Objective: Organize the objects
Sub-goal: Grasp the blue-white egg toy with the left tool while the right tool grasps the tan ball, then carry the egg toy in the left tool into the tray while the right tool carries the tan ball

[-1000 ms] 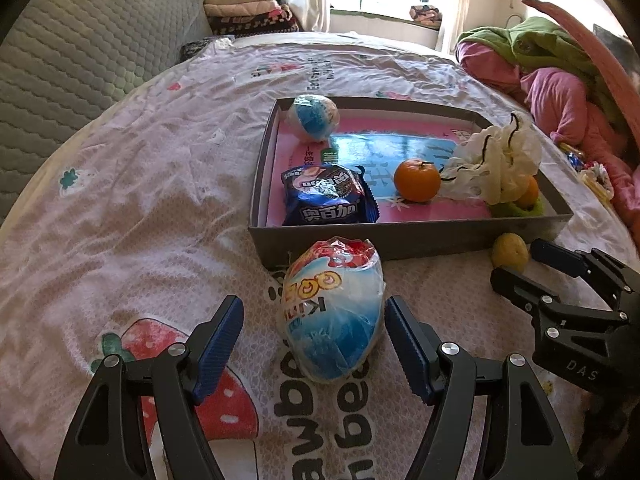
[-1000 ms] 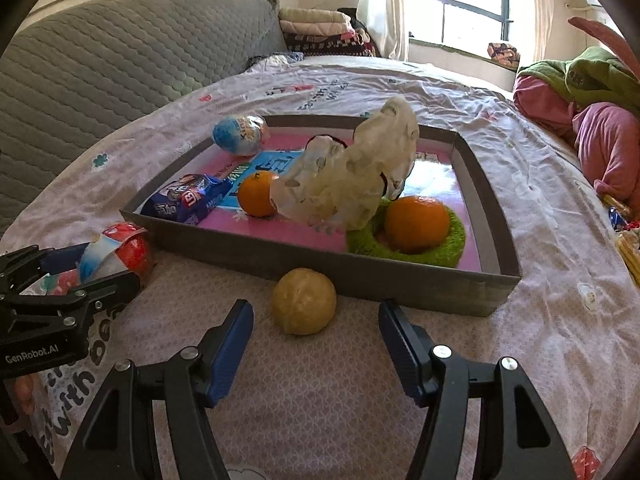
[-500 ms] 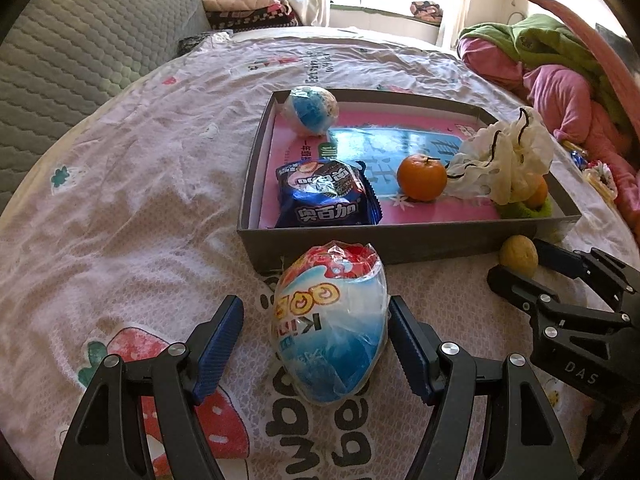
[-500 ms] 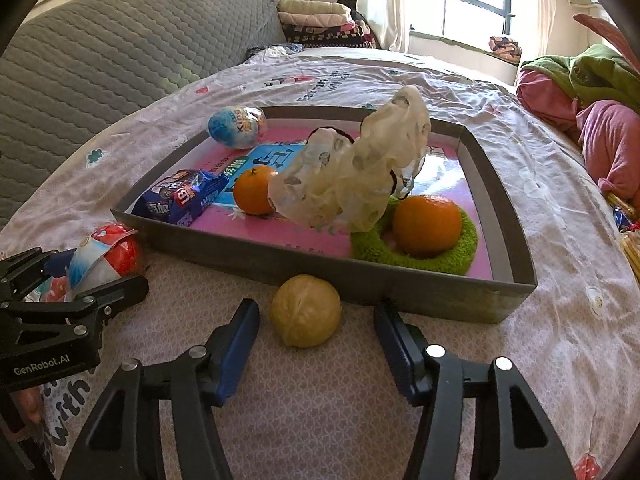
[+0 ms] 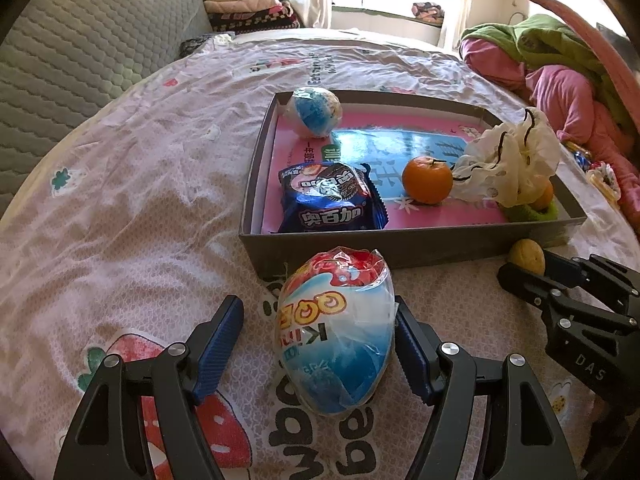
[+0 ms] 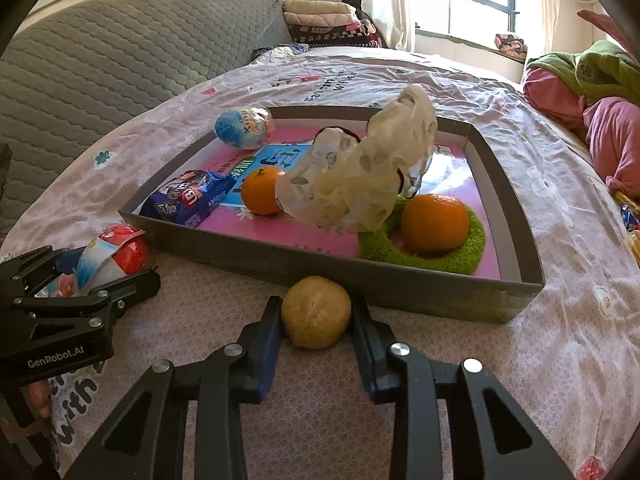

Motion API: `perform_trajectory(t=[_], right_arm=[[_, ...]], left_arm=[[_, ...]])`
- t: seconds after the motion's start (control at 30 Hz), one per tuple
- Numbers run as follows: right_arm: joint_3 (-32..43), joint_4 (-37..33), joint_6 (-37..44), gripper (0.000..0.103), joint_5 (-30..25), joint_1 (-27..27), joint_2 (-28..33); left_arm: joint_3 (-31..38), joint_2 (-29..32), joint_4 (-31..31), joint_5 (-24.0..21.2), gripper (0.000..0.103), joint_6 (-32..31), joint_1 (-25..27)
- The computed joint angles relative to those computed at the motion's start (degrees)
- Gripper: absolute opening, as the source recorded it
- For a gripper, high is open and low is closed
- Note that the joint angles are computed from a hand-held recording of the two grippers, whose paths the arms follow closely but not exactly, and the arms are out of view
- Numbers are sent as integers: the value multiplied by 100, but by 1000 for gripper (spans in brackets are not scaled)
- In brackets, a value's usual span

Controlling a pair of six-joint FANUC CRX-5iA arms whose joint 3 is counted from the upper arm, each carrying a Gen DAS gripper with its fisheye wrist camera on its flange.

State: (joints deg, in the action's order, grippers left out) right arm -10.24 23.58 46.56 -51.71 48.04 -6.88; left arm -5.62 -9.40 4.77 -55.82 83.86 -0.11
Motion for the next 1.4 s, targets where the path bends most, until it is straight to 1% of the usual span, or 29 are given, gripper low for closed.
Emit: perform_trajectory(t=[0.1, 0.13, 0.3, 0.53, 0.73, 0.93, 1.03, 1.17, 1.23, 1.4], right_arm=[[-16, -66, 25, 34, 48, -27, -37], [-32, -73, 22, 34, 67, -31, -54], [-84, -145, 78, 34, 147, -35, -125], [-156, -175, 141, 34, 263, -12, -214], [-226, -131, 154, 34, 351, 30, -296], [-375, 131, 46, 34, 508, 106, -439], [-466, 416, -112, 34, 581, 159, -501], [-534, 637, -249, 34, 679, 167, -577], [-559, 729, -323, 34, 718, 162, -609], [-532, 829, -378, 34, 818, 105, -625]], left_arm=[[-40, -15, 61, 45, 73, -63, 10], [-61, -26, 94, 56, 69, -99, 23], [-164, -46, 311, 144, 52, -294, 49], [-250, -131, 397, 243, 52, -408, 54], [-320, -315, 268, 489, 52, -457, -40], [-351, -430, 191, 684, 52, -512, -101], [-339, -452, 189, 718, 52, -480, -111], [-199, -368, 208, 668, 52, -384, -115], [-82, -325, 85, 663, 52, -255, -167], [93, -229, 107, 725, 52, -286, -220]])
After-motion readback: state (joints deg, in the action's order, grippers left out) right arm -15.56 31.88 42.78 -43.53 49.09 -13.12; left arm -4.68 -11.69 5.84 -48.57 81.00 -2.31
